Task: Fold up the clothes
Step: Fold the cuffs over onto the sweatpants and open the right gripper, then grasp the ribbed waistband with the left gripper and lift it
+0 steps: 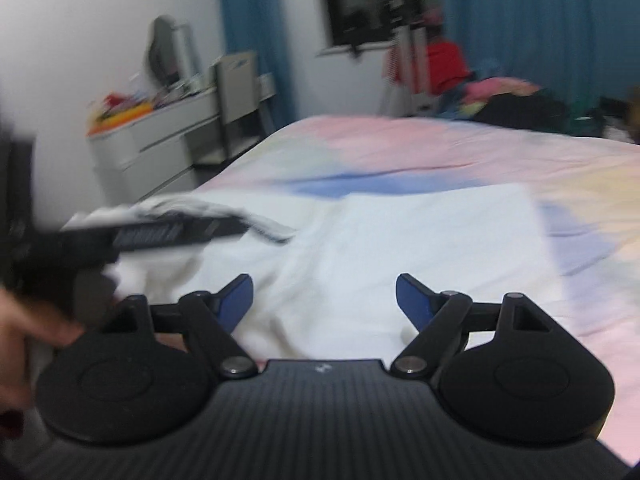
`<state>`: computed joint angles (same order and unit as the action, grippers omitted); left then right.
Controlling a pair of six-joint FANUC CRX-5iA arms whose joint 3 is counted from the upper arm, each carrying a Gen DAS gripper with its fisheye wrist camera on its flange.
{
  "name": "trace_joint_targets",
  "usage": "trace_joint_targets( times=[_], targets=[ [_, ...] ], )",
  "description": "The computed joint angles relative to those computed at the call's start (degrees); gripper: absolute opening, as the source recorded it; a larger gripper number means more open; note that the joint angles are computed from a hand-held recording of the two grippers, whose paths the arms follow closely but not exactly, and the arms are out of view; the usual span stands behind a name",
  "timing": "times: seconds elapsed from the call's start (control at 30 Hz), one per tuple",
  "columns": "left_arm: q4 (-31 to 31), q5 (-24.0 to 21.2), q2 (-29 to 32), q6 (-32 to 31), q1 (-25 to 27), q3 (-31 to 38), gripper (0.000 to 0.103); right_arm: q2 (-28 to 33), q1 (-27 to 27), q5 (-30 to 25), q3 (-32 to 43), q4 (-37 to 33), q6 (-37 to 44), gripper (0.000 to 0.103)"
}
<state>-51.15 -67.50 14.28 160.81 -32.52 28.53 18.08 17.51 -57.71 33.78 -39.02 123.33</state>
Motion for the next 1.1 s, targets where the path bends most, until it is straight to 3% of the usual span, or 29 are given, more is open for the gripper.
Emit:
trace_joint_targets(
  times=[0.17,0.23,0.43,0.63,0.8,0.97,1.1],
  targets=[
    [2.81,1.81,1.98,-3.29,0.18,0.7,0.095,3.57,2.26,6.39,1.25,12.25,-12.3,0.08],
    [3.65,0.3,3.65,-5.27,0.26,2.19,0.095,5.28,2.78,6.81,1.91,16.86,-17.93,0.08],
    [5.6,-4.5,7.49,-9.65,0.9,5.15,0.095,10.18,1.85,1.45,5.66,21.41,-28.3,0.079],
    [5.79,-5.34,6.59,-8.33,0.96,4.14,0.095,10.76,2.07,1.02,5.37,21.83,-29.31,0.082],
    [7.0,-6.3,0.11,1.1,0.55,-0.84,0.097,10.65,1.59,-0.16,5.86,21.09,-29.46,0.082],
    [12.98,-8.9,-8.61,16.66,4.37,-8.2,0.098,12.01,0.35,-3.2,9.2,19.33,-30.71,0.081],
    [19.54,-2.34,-16.32,25.38,11.11,-18.07,0.099,12.26,0.05,-4.09,9.9,18.65,-31.85,0.081]
  ],
)
